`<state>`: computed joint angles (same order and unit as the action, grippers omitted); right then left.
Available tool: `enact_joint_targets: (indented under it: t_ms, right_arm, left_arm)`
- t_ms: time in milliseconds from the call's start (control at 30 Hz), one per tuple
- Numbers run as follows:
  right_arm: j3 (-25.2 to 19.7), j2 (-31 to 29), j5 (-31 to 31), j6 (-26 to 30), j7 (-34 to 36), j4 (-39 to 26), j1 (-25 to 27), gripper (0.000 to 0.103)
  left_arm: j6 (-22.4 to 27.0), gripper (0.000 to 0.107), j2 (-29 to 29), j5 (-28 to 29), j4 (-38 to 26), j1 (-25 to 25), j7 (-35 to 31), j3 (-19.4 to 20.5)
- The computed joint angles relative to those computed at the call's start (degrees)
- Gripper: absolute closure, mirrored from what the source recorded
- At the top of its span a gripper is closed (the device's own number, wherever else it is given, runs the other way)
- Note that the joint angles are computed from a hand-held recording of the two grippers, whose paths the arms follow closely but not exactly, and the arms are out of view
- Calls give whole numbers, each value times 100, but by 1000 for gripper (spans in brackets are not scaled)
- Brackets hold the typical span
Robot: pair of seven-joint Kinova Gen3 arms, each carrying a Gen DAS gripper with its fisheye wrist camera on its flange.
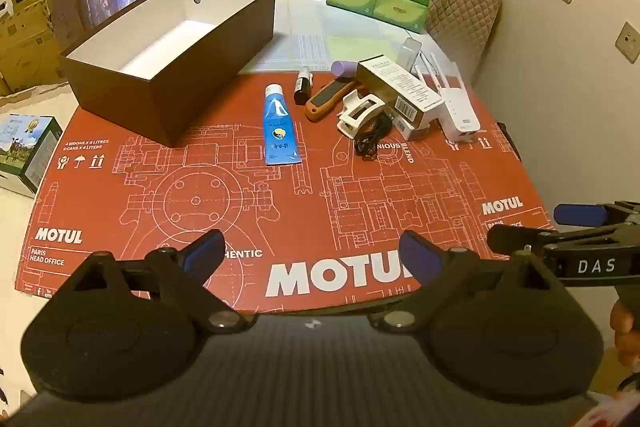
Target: Organize rigid objects
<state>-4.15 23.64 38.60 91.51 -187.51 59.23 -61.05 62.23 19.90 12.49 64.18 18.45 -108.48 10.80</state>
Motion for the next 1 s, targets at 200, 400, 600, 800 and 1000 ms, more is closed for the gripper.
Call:
enact_joint_targets:
  t_ms: [200, 400, 600, 800, 1000]
  right_arm:
    - [-2, -4, 2, -7, 1, -2, -3, 2]
    - [1, 7, -11, 5, 4, -21, -1, 2]
    - [5, 5, -4, 7, 4, -25, -11, 2]
    - [6, 8, 2, 20, 2, -34, -19, 2]
    - [6, 2, 11, 14, 3, -24, -22, 2]
  left_arm:
    - [9, 15, 17, -32, -17, 28, 21, -6]
    - [-43, 16, -12, -1, 32, 2, -1, -3]
    - [-42, 16, -12, -15, 31, 10, -1, -5]
    - [37, 16, 0, -9, -75, 8, 15, -1]
    - [108, 16, 29, -1, -165, -10, -5, -7]
